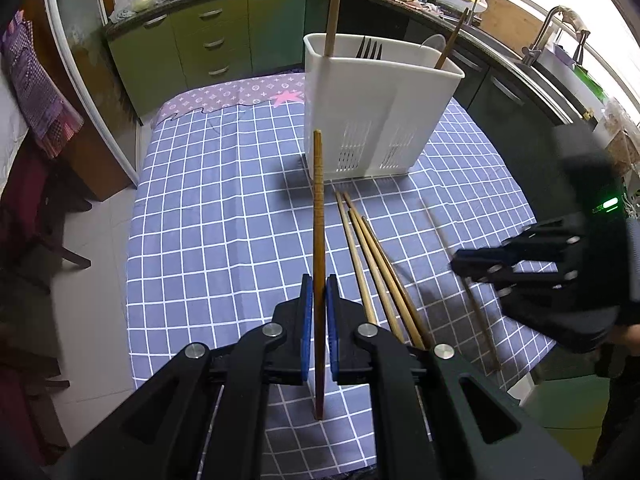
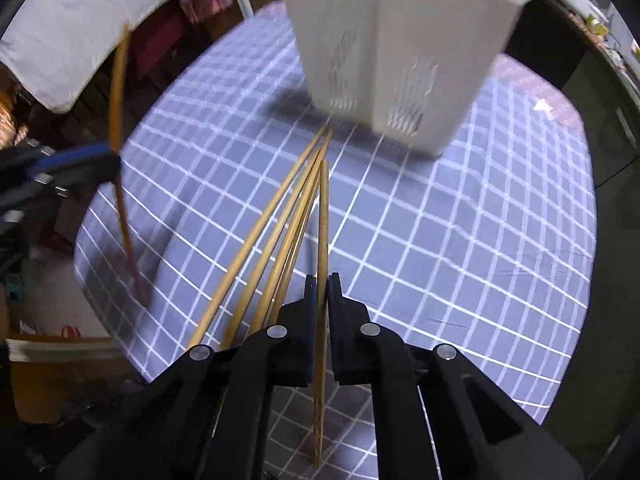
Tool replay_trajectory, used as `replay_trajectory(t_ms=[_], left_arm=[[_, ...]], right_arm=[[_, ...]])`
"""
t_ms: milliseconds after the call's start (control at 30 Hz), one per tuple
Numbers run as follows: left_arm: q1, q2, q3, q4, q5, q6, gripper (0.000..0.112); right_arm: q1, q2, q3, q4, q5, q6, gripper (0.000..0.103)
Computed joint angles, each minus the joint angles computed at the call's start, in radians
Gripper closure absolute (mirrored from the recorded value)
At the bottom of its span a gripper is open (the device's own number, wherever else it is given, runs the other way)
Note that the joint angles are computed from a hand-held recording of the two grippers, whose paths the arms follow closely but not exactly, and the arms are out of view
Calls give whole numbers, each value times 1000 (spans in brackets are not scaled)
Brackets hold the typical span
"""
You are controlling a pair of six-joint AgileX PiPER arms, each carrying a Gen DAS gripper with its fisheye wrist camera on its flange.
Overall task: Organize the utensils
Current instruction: 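Lift the chopsticks and drop them into the white caddy with both tools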
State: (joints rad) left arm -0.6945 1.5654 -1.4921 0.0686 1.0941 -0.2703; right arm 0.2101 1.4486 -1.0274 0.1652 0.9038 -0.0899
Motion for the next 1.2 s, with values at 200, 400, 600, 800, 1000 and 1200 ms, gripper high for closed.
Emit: replay_trajectory(t_ms=[200, 400, 600, 800, 1000, 1200], left_arm=[[-10, -9, -1, 8, 5, -1, 105], [-15, -29, -2, 23, 4, -2, 105], [-32, -38, -14, 38, 8, -11, 105], [-43, -40, -26, 50, 14, -14, 105], [-38, -44, -57, 44, 23, -1, 105], [-44, -16, -129, 40, 44, 10, 105]], right_arm=[[-105, -204, 30, 65, 49, -76, 96], [-286, -319, 16, 160, 119, -222, 96], [-350, -354, 18, 200, 140, -269, 96], [-341, -365, 31, 194, 132, -265, 96], [-357, -367, 19, 203, 142, -272, 96], [-340, -360, -18, 187, 145, -245, 96]])
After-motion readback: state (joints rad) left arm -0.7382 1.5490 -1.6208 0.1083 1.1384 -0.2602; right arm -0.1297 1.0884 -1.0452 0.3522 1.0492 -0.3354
